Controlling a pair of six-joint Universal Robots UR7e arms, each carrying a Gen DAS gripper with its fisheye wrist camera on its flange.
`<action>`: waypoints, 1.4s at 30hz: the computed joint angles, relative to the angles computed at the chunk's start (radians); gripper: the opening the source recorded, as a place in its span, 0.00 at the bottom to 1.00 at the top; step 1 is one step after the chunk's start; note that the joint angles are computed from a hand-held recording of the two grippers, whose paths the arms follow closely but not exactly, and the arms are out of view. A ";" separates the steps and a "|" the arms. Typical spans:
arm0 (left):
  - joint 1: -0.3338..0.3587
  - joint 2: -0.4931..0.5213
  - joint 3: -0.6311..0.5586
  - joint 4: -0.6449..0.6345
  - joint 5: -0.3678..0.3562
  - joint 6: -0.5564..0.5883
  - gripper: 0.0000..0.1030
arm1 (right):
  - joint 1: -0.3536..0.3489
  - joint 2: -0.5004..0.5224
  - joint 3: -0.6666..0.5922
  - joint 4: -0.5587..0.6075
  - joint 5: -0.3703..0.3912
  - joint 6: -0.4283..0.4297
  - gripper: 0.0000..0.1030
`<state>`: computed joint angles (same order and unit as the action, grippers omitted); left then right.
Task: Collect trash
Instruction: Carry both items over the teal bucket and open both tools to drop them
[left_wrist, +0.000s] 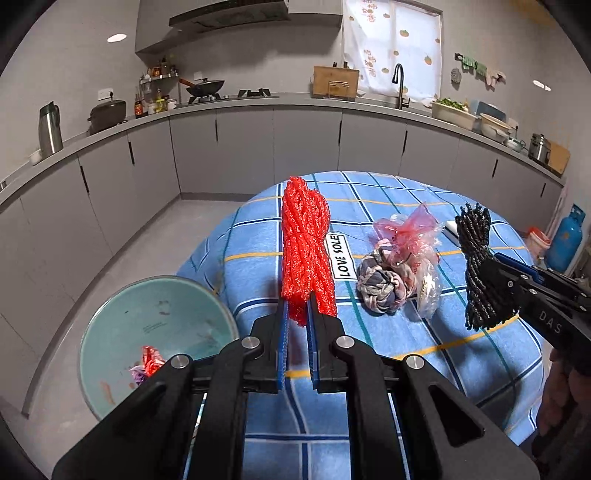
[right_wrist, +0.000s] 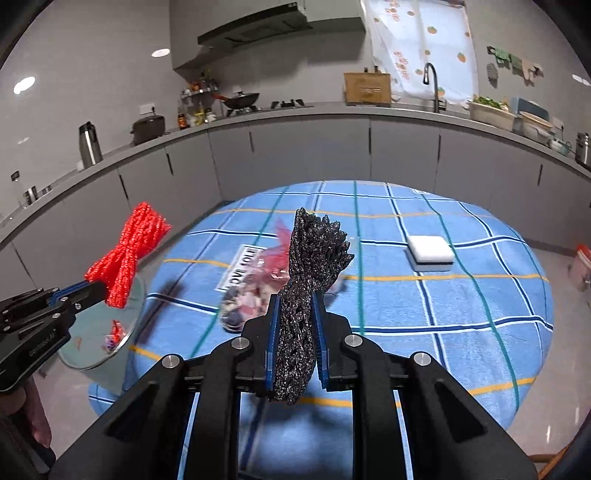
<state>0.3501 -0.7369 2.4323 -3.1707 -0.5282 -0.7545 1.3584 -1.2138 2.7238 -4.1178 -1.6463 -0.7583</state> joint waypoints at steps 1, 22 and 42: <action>-0.006 -0.008 0.006 0.013 0.002 -0.012 0.09 | 0.002 0.004 0.005 -0.006 0.005 -0.004 0.17; -0.058 -0.150 0.104 0.211 0.055 -0.232 0.09 | 0.128 0.056 -0.006 0.005 -0.004 -0.033 0.17; -0.094 -0.271 0.151 0.472 0.081 -0.453 0.09 | 0.248 0.127 -0.058 0.044 -0.033 -0.032 0.17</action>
